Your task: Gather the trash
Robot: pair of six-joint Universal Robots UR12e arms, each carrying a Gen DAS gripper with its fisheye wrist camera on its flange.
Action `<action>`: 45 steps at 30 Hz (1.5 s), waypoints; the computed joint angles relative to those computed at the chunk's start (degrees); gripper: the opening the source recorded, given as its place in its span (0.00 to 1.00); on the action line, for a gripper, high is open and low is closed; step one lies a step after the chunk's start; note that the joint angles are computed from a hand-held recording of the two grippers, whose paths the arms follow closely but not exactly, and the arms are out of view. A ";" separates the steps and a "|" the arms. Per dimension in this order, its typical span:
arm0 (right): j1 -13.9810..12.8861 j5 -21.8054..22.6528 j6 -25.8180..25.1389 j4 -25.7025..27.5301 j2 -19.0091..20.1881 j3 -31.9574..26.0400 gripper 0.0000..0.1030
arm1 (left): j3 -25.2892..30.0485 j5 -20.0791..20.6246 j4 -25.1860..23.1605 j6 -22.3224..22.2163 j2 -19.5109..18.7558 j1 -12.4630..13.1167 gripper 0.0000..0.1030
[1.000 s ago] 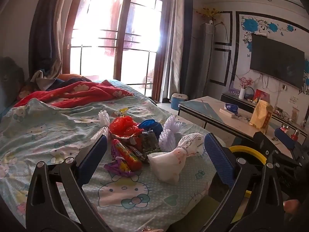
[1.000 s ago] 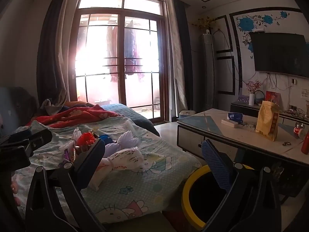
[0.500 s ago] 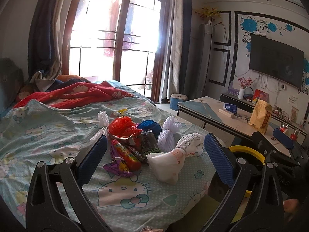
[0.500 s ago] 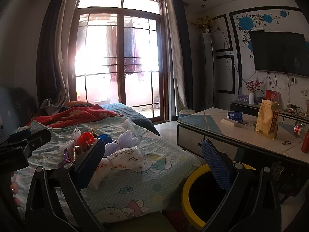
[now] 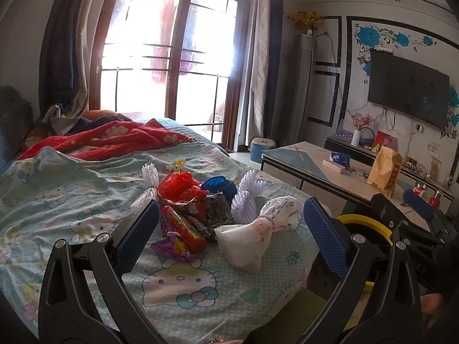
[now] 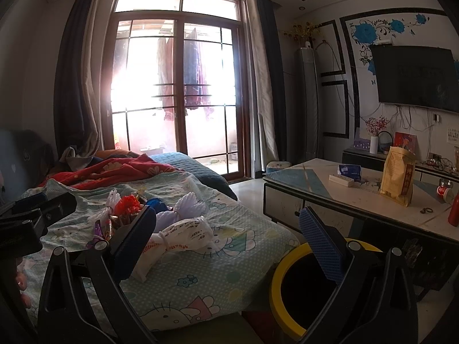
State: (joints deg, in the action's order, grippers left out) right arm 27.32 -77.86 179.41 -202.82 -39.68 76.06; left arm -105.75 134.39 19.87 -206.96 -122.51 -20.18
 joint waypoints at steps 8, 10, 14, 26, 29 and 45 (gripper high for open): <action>0.18 1.01 -0.43 0.87 0.15 -0.12 0.94 | -0.56 -0.35 -0.76 -1.17 0.32 0.56 0.90; 0.19 1.58 -0.89 1.97 0.60 -0.77 0.94 | -0.80 -0.03 -1.04 -1.75 0.50 0.81 0.90; 0.61 2.81 -2.16 4.78 0.87 -1.79 0.94 | -1.36 1.14 -1.83 -3.29 0.91 1.23 0.90; 2.12 6.76 -2.57 13.92 1.99 -7.20 0.94 | -4.48 6.15 -6.93 -11.36 3.49 3.42 0.90; 2.56 7.29 -2.98 16.46 2.64 -8.95 0.94 | -5.30 7.04 -8.27 -13.61 4.14 4.08 0.90; 4.00 -0.01 1.86 31.32 7.64 -19.61 0.94 | -6.83 -5.24 -17.59 -17.17 5.97 12.10 0.90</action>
State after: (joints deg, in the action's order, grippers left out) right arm 31.31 -77.87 181.27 -171.49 -32.04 56.45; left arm -112.57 129.15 2.28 -224.13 -116.54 -8.08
